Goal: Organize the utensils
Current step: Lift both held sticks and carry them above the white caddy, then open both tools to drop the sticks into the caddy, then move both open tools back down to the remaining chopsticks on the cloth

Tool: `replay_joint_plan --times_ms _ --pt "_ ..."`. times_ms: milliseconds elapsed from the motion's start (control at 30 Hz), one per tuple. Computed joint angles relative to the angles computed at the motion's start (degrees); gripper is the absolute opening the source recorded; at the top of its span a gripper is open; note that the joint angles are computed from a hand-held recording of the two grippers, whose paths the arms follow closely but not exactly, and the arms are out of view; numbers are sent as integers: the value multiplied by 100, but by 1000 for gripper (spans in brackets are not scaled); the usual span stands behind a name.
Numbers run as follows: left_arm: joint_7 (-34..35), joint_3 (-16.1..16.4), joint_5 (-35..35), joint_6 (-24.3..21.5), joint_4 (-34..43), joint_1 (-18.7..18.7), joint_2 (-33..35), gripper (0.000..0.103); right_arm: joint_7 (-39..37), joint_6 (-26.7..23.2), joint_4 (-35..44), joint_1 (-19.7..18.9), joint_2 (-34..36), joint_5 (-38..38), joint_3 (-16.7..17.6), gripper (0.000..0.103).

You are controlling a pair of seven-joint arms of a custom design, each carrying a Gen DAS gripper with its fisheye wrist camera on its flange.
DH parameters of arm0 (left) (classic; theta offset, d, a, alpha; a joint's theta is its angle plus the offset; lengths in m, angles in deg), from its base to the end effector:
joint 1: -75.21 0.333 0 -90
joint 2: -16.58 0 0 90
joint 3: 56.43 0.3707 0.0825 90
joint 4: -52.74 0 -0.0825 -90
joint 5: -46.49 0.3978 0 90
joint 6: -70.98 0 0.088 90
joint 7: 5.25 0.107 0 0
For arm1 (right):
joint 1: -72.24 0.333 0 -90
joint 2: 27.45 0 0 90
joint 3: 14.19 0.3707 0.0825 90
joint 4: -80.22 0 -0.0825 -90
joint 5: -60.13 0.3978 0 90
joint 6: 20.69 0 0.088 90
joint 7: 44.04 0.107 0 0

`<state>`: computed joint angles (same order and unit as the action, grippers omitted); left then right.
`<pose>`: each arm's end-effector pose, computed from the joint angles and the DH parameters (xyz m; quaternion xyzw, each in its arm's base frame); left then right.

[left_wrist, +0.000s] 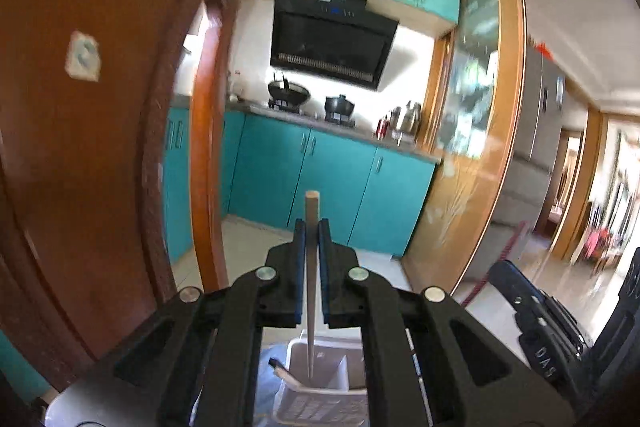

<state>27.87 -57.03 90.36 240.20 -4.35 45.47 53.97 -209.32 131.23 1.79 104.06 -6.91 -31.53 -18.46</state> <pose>0.6853 -0.4499 0.6672 -0.4983 0.5981 -0.5566 0.2901 0.6440 0.3800 0.6486 -0.4872 0.5640 -0.4414 0.4996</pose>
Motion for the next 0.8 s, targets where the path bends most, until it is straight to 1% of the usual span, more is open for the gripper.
replay_joint_plan --times_ms 67,100,200,300,467,533,600,667,700,733,767,800 --pt "394 -239 -158 -211 117 80 116 7 -368 0 -5 -27 81 263 39 6" --pt "568 -302 -217 -311 153 87 167 7 -479 -7 -8 -19 95 345 40 6" --pt "979 -436 -396 -511 128 97 235 8 -656 4 -79 4 92 538 33 6" --pt "1156 -431 -511 -590 125 77 273 8 -709 -44 -176 38 39 594 23 8" --pt "1121 -309 -472 -526 -107 14 154 8 -480 -240 -482 130 -230 222 62 17" --pt "1068 -274 -414 -466 -191 0 100 8 -367 -320 -648 144 -384 10 133 19" --pt "960 -218 -315 -324 -452 5 -67 9 -201 -314 -909 133 -596 -267 235 20" --pt "756 -124 -137 -129 -834 -16 -298 10 -48 -206 -1211 77 -808 -492 381 20" --pt "752 -165 -106 -107 -900 8 -336 10 -13 -145 -1319 27 -872 -544 455 20" --pt "687 -159 -24 -14 -1145 14 -464 10 -13 5 -1497 -23 -956 -559 536 20" --pt "673 -184 36 27 -1306 30 -543 10 -171 187 -1646 -89 -990 -420 617 20" --pt "772 -289 56 46 -1531 92 -637 10 -436 308 -1739 -149 -982 -161 686 20"
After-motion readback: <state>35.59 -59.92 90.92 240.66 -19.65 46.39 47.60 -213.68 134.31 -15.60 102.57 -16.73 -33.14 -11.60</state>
